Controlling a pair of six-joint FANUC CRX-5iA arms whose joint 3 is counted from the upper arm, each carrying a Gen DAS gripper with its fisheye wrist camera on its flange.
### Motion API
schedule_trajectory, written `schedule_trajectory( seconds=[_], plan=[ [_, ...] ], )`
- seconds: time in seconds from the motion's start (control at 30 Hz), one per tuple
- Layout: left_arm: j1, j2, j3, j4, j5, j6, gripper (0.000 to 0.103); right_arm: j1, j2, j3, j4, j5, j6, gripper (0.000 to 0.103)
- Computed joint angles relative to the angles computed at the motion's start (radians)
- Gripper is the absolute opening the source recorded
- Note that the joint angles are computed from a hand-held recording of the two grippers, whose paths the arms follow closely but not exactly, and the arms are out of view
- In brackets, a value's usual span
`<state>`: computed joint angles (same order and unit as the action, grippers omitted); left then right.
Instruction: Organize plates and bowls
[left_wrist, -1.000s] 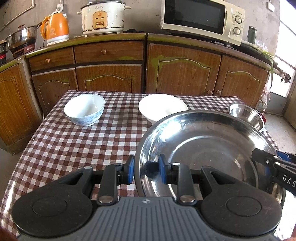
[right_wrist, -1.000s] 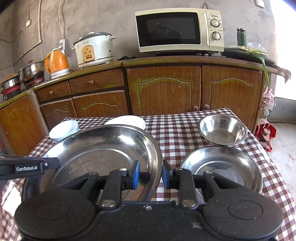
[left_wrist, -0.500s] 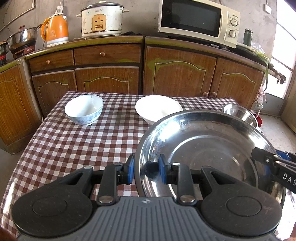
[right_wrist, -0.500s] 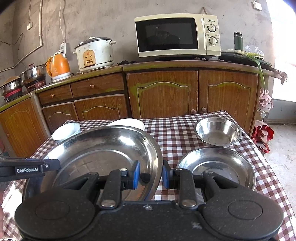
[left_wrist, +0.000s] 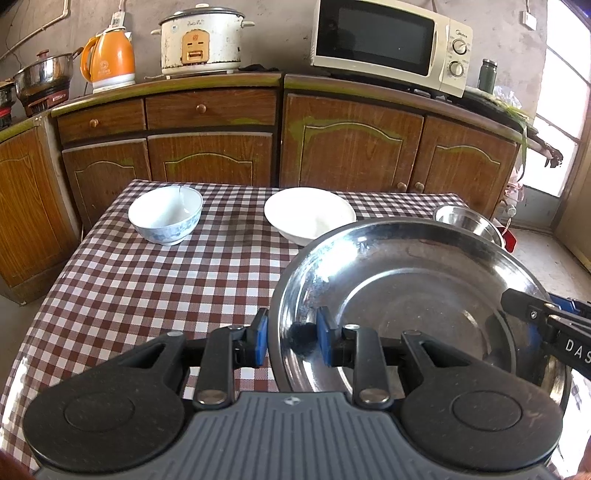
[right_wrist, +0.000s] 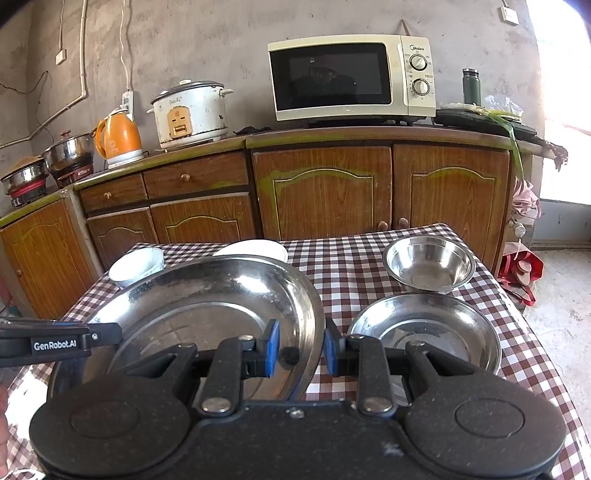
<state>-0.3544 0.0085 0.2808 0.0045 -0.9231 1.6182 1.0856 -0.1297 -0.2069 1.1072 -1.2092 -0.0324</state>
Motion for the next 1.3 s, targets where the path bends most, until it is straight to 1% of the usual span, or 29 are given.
schedule_trajectory(
  seconds=[1.3],
  plan=[
    [-0.020, -0.058, -0.053, -0.001, 0.001, 0.013, 0.029, 0.077, -0.047, -0.044, 0.016, -0.069, -0.034, 0.032]
  ],
)
